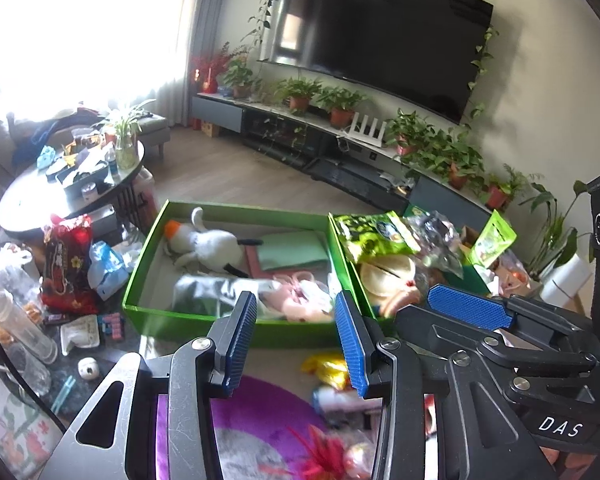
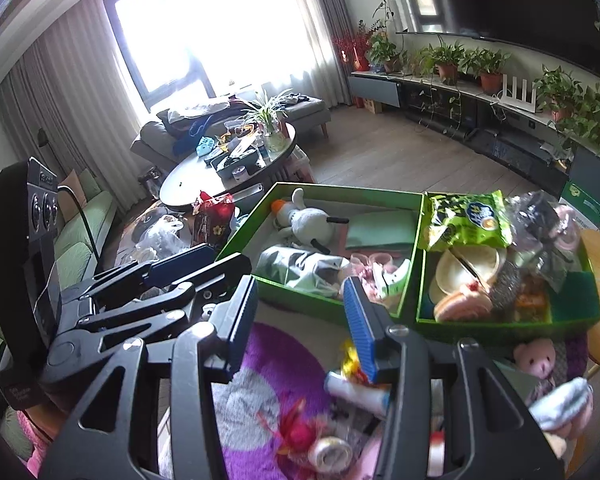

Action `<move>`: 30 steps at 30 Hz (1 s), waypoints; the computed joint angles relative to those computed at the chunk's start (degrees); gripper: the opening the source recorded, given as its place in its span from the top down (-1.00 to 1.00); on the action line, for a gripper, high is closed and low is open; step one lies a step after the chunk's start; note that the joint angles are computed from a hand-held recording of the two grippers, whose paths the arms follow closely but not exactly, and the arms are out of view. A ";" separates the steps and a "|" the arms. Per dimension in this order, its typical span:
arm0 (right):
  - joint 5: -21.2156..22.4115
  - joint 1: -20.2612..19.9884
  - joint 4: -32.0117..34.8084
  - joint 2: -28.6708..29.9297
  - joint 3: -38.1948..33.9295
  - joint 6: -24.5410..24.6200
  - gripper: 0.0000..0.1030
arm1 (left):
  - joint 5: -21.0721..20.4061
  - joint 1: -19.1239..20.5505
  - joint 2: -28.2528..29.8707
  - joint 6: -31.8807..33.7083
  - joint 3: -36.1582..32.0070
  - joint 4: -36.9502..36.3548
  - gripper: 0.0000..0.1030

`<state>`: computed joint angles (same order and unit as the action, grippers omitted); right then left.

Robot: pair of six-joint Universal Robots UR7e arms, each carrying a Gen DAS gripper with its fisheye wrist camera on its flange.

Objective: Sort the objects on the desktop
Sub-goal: 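Withdraw the left gripper from the box back toward the pile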

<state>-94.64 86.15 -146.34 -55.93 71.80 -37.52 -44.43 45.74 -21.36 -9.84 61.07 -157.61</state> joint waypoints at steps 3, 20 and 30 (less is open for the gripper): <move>-0.37 -0.65 -1.14 -1.60 2.68 -0.92 0.13 | -0.78 -0.31 -0.35 -0.53 2.01 -0.73 0.21; -1.70 -3.90 -5.50 -5.06 10.30 -2.84 0.13 | -6.80 0.55 0.24 -2.74 6.06 -0.52 0.21; -4.70 -5.63 -5.38 -3.24 10.13 -3.06 0.10 | -10.75 2.74 2.50 -3.50 5.00 2.00 0.21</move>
<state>-99.34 80.52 -151.72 -59.17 81.93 -40.58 -55.19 48.48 -18.86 -13.34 66.08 -155.61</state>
